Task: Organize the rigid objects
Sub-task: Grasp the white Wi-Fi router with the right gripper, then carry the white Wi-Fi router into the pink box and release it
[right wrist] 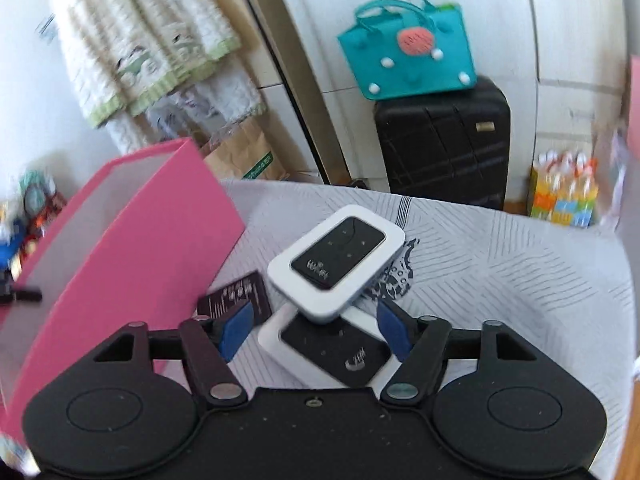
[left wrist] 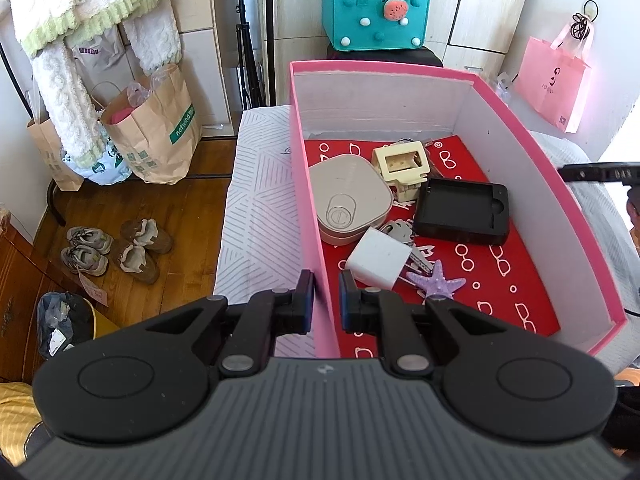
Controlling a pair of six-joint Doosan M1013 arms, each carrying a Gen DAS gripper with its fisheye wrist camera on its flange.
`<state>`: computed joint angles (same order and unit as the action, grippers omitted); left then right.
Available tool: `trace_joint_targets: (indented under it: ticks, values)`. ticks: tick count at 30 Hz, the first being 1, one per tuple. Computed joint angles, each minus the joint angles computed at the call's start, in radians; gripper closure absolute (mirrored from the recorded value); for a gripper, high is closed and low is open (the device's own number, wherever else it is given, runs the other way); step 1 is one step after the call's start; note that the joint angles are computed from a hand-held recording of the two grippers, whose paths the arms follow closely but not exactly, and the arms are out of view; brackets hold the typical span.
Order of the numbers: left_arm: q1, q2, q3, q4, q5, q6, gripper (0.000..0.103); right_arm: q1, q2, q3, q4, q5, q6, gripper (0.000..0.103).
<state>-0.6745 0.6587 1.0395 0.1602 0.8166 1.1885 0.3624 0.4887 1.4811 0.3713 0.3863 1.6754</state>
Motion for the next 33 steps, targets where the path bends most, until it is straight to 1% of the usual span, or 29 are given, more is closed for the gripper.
trace_joint_targets:
  ticks: [1,2,6,8,9,11,12,13,14,15,16,17,18,22,24,27,31,33]
  values:
    - [0.000,0.000,-0.001,0.001,0.002,0.001,0.091,-0.002,0.008,-0.009,0.008,0.002,0.021,0.017]
    - [-0.001,0.000,-0.001,0.001,0.002,0.002,0.091,-0.004,0.016,-0.021,0.014,0.004,0.042,0.017]
    - [0.000,-0.001,0.000,0.000,0.004,0.005,0.091,-0.004,0.061,-0.092,-0.042,0.063,0.161,0.017]
    - [0.001,0.000,0.000,0.000,0.003,0.006,0.091,-0.001,0.084,-0.132,-0.103,0.104,0.239,0.016]
    - [0.001,-0.001,0.002,-0.001,0.002,0.005,0.091,0.002,0.092,-0.145,-0.131,0.110,0.270,0.016]
    - [0.001,-0.001,0.002,-0.001,0.001,0.006,0.091,0.006,0.109,-0.171,-0.163,0.132,0.303,0.016]
    - [0.001,-0.002,0.004,-0.002,-0.002,0.007,0.091,0.008,0.119,-0.188,-0.178,0.155,0.326,0.016]
    - [0.001,-0.001,0.002,-0.003,-0.001,0.009,0.091,0.011,0.126,-0.199,-0.194,0.169,0.343,0.014]
    - [0.001,0.000,0.001,-0.006,-0.002,0.012,0.091,0.018,0.131,-0.208,-0.241,0.173,0.368,0.015]
    - [0.001,0.000,0.002,-0.007,-0.005,0.013,0.091,0.025,0.135,-0.216,-0.292,0.184,0.387,0.016]
    - [0.002,0.001,0.001,-0.009,-0.004,0.014,0.091,0.033,0.138,-0.224,-0.351,0.198,0.415,0.021]
    - [0.002,0.000,0.001,-0.010,-0.004,0.015,0.091,0.043,0.141,-0.230,-0.413,0.210,0.441,0.030]
    - [0.003,0.001,0.001,-0.015,-0.004,0.017,0.091,0.047,0.140,-0.229,-0.444,0.214,0.446,0.031]
    - [0.003,0.001,0.003,-0.021,-0.009,0.030,0.091,0.034,0.125,-0.214,-0.344,0.224,0.353,0.035]
    - [0.002,-0.001,0.007,-0.019,-0.015,0.031,0.091,0.032,0.120,-0.208,-0.330,0.225,0.326,0.036]
    - [0.007,-0.003,0.009,-0.034,-0.019,0.035,0.091,0.034,0.120,-0.209,-0.327,0.239,0.301,0.036]
    - [0.008,-0.004,0.011,-0.035,-0.022,0.036,0.091,0.040,0.118,-0.202,-0.364,0.216,0.296,0.038]
    - [0.007,-0.004,0.011,-0.030,-0.022,0.032,0.091,0.042,0.111,-0.196,-0.375,0.217,0.298,0.039]
